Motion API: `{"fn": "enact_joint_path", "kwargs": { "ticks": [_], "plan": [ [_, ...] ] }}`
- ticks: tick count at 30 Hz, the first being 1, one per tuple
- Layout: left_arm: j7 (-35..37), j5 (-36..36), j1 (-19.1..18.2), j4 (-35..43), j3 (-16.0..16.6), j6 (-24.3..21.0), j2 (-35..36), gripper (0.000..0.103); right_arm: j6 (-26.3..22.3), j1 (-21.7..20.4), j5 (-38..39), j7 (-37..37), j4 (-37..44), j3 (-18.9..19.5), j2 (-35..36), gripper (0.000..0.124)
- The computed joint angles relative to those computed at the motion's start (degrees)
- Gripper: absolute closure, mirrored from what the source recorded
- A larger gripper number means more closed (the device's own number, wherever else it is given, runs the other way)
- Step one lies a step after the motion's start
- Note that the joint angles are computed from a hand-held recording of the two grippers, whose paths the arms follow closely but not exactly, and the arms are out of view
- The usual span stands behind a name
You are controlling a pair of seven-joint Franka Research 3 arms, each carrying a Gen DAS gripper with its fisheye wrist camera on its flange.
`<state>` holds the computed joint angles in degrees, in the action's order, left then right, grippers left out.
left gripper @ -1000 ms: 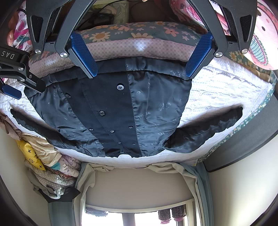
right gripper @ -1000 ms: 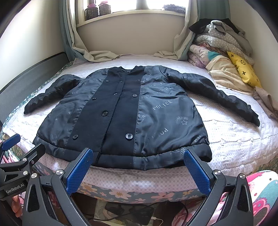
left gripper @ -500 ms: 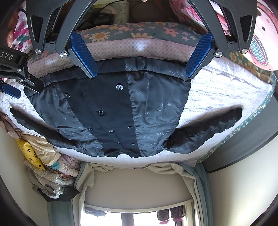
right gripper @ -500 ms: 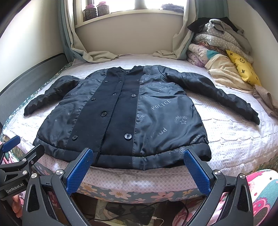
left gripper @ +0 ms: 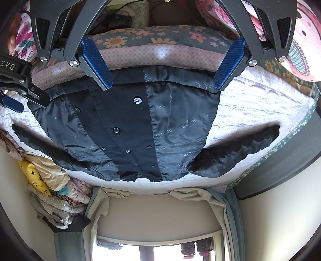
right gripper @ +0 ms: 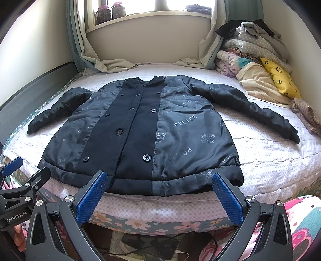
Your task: Fold large clothes
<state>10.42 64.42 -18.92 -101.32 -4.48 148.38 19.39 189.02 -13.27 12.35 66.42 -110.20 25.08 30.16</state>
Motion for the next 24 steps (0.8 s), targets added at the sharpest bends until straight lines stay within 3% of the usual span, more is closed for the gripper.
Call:
{"fn": "enact_joint_path", "kwargs": {
  "ticks": [6, 16, 19, 24],
  "plan": [
    [0.12, -0.09, 0.03, -0.01, -0.01, -0.01, -0.01, 0.000, -0.35, -2.02, -0.18, 0.14, -0.18, 1.51, -0.19, 0.021],
    [0.02, -0.54, 0.20, -0.29, -0.02, -0.87, -0.46, 0.000, 2.99, -4.99, -3.99, 2.07, -0.48, 4.46, 1.43, 0.021],
    [-0.30, -0.83, 0.36, -0.19, 0.01, -1.99, -0.89, 0.000, 0.23, -4.13, -6.02, 4.99, -0.17, 2.71, 0.63, 0.021],
    [-0.04, -1.97, 1.28, 1.15, 0.12, -5.14, -1.65, 0.000, -7.27, 0.86, -0.61, 2.71, 1.64, -2.94, -2.23, 0.021]
  ]
}}
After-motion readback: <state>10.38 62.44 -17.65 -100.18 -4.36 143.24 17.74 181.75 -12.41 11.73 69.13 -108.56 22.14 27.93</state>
